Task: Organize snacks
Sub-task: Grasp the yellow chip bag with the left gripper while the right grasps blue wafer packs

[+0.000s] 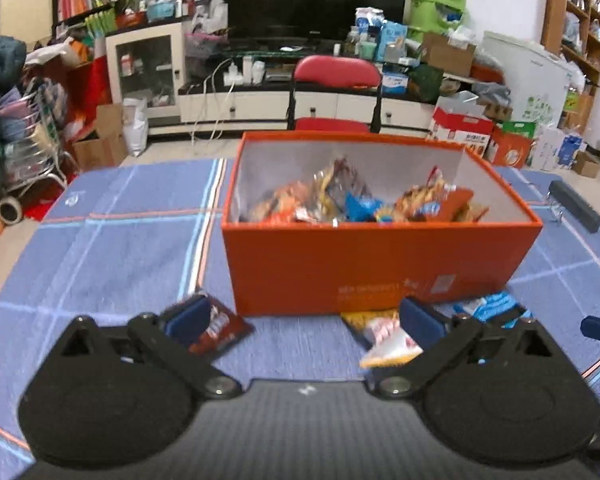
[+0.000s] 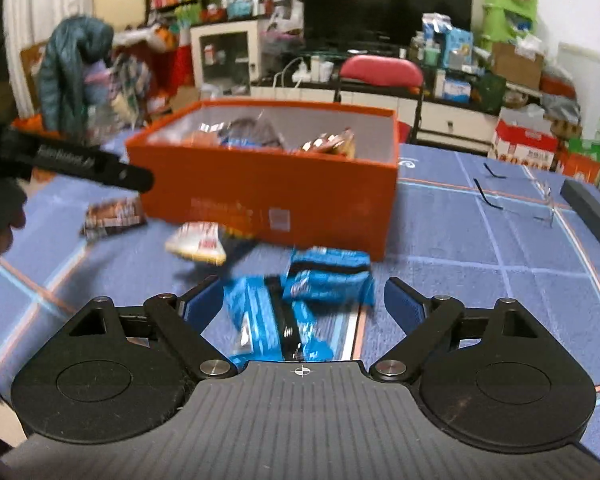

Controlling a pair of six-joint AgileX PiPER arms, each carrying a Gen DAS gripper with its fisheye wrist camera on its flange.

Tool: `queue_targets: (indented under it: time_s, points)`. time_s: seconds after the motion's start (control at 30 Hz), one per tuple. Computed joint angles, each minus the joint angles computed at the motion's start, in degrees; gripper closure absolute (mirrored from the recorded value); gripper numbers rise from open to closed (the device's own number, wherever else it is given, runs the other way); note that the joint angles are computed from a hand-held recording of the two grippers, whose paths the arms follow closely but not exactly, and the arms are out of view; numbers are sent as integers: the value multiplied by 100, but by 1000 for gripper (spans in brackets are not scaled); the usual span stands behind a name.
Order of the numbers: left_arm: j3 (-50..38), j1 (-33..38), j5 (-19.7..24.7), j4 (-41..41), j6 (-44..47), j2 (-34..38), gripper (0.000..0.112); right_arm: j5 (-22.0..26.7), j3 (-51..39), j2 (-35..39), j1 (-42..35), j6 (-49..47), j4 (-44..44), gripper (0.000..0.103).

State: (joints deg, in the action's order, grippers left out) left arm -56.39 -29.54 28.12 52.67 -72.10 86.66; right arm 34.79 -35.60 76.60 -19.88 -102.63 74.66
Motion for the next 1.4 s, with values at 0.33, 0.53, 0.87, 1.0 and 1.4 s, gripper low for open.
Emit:
queue_targets:
  time_s: [0.33,0.53,0.87,1.0,1.4]
  points:
    - [96,-118,60,328,-392,202,13,-37,-322,939,396,-367,184,32]
    - [-381,-116,98,-218,270,638,13,-31,-500,1352,556,-83,-35,37]
    - [-1645,-180,559,-1428,1358,1662,13,-368,-369,1464,911,-693,382,33]
    - [-1508,-166,148,-1582,1271,1626,13,-376,-364,1476,926,-739,435,33]
    - [-1561,-118,-65,-1581,1203,2015,58,-475,-372,1449,971,-865,585,61]
